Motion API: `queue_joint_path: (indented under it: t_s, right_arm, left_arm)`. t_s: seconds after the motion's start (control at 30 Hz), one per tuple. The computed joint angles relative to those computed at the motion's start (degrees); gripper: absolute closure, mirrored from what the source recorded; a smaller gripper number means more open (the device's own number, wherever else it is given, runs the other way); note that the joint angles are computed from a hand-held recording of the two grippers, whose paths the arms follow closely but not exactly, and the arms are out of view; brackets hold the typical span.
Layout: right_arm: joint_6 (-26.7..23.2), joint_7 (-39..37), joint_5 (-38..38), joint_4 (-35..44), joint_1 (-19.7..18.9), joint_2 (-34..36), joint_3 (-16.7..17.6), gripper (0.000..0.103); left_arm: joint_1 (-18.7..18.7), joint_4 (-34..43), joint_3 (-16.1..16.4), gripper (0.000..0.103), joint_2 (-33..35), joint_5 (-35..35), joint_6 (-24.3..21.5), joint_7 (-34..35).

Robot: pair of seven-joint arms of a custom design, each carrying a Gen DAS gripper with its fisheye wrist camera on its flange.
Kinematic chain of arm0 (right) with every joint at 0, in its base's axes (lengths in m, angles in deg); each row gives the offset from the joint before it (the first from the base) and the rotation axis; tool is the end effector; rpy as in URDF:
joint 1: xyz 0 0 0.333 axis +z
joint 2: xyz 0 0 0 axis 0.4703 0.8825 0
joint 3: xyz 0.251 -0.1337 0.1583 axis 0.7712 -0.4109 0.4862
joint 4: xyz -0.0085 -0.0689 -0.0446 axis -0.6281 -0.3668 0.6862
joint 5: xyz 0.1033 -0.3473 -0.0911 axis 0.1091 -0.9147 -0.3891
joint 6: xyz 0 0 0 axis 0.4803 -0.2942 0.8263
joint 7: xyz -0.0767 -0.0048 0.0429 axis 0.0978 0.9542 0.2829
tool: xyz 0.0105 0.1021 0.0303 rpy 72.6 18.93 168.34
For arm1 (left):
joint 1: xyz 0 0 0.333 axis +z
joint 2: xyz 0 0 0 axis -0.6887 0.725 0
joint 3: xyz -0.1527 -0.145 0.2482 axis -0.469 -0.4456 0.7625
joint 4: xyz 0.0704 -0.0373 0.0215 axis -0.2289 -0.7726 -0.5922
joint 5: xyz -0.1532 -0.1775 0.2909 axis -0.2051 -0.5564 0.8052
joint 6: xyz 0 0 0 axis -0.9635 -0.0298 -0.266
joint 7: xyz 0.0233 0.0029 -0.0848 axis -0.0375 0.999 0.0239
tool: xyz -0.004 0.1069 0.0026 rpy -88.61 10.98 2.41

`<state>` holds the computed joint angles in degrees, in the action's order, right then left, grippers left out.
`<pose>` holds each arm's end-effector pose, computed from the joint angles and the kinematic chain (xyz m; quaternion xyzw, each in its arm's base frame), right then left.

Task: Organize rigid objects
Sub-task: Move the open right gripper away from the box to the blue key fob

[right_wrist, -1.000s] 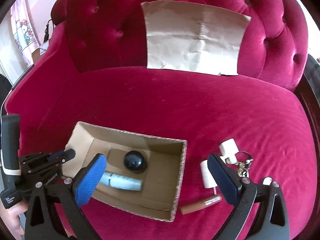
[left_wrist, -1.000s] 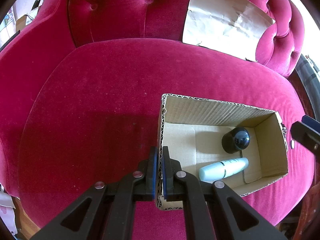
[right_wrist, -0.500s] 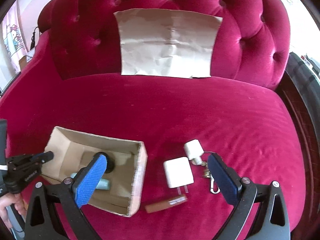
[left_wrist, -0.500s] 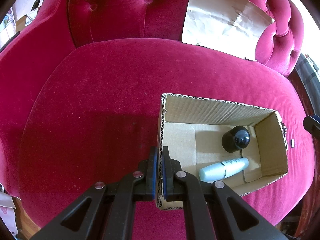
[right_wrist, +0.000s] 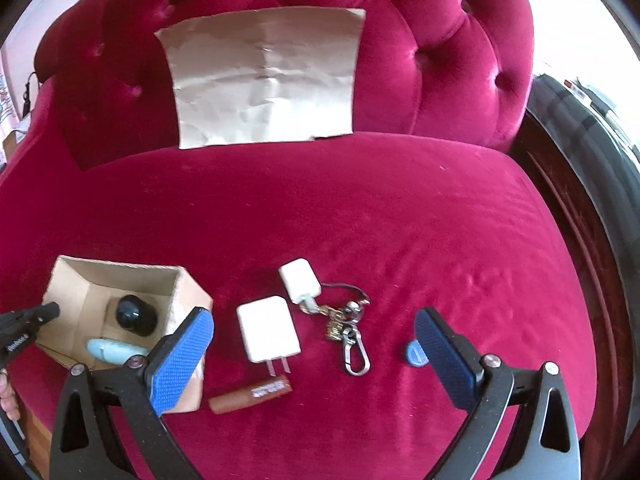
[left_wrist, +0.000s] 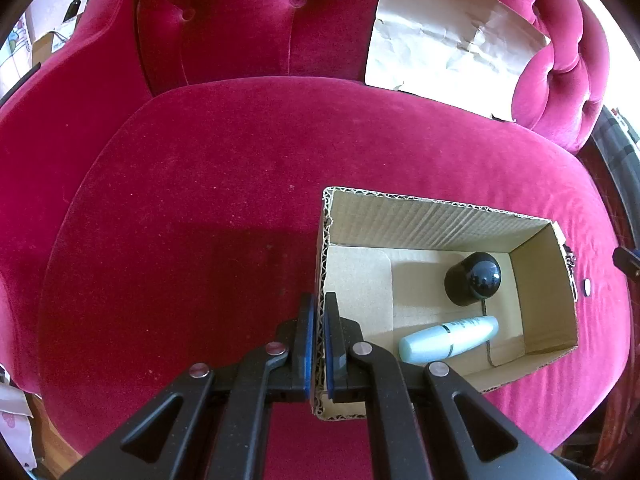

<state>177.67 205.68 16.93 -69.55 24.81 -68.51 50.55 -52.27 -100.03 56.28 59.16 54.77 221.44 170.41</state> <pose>0.4652 0.0071 0.3928 -0.5219 0.7966 -0.2613 0.1574 0.5970 -0.1832 0.3602 -0.5276 0.8114 -0.2260 0.1108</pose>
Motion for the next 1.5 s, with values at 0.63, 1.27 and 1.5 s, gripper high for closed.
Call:
queue_joint_path:
  t_s: [0.63,1.27,1.5]
  right_arm:
    - [-2.0,1.1,-2.0,-3.7,-3.9,0.7,-2.7,0.000]
    - [-1.8,2.3,-2.3,-3.5,-5.2,5.6,-5.5,0.002]
    - [-0.8,0.7,-1.1,-2.4,-4.7,7.8,-6.3,0.017]
  left_arm:
    - [-1.3,0.3,1.0,0.099,0.7,2.6,0.6,-2.6]
    - [-1.3,0.0,1.1,0.100,0.5,3.3,0.9,-3.0]
    - [-1.4,-0.1,1.1,0.100,0.5,3.3,0.9,-3.0]
